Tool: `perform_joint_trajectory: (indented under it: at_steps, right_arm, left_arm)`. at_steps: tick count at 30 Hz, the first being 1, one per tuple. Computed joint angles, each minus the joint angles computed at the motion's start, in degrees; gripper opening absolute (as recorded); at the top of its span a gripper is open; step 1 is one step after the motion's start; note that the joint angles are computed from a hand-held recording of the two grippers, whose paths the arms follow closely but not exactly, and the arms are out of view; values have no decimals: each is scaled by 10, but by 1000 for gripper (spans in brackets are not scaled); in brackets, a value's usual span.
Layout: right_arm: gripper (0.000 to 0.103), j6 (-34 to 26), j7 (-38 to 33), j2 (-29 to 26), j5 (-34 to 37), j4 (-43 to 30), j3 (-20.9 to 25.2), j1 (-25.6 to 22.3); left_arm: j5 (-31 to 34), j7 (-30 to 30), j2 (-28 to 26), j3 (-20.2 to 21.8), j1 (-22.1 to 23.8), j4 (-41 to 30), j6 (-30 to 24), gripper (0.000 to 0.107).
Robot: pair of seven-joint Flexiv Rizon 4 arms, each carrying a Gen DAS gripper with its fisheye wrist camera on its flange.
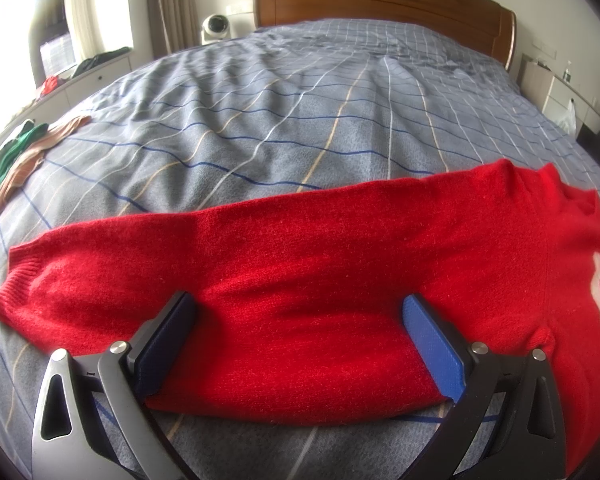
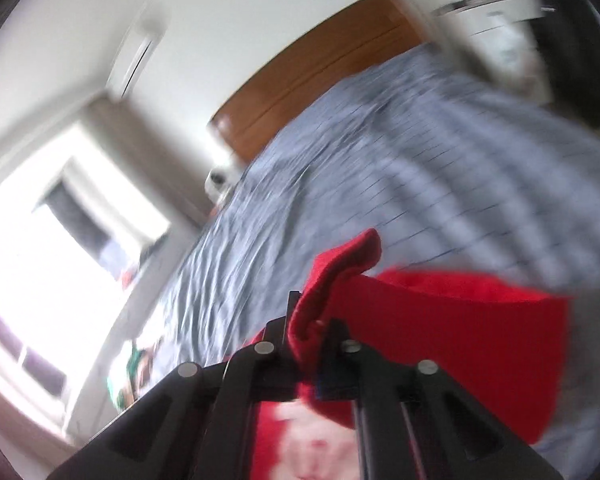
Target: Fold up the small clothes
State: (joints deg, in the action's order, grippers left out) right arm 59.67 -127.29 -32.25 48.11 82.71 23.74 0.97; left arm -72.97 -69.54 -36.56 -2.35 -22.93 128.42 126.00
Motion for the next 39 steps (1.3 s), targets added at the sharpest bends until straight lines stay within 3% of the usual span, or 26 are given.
perform_joint_trajectory:
  at_steps: [2, 4, 8, 10, 14, 18, 21, 25, 31, 36, 39]
  right_arm:
    - [9, -25, 11, -25, -8, -2, 6, 20]
    - [47, -96, 55, -59, -17, -20, 8, 29]
    - [55, -158, 30, -83, 71, -18, 38, -35]
    - [58, -163, 2, -64, 94, 1, 25, -66]
    - [63, -115, -1, -25, 47, 36, -49, -69]
    - [63, 0, 23, -7, -60, 87, -120, -53]
    - [63, 66, 29, -15, -108, 113, -142, -64]
    - [63, 106, -79, -33, -57, 114, -53, -164]
    - [79, 223, -112, -44, -100, 156, -22, -155]
    - [79, 231, -102, -62, -126, 150, 20, -190]
    - [79, 241, -95, -66, -144, 156, 37, -205]
  left_arm:
    - [0, 0, 0, 0, 0, 0, 0, 103]
    - [0, 0, 0, 0, 0, 0, 0, 103]
    - [0, 0, 0, 0, 0, 0, 0, 103]
    - [0, 0, 0, 0, 0, 0, 0, 103]
    - [0, 0, 0, 0, 0, 0, 0, 103]
    - [1, -1, 0, 0, 1, 0, 0, 103]
    - [-2, 1, 0, -1, 0, 0, 0, 103]
    - [-2, 2, 0, -1, 1, -1, 2, 103]
    - [-4, 2, -1, -2, 0, -1, 2, 103]
    - [2, 2, 5, -5, 6, 3, -3, 103]
    - [-22, 35, 31, -7, 2, 12, -50, 103]
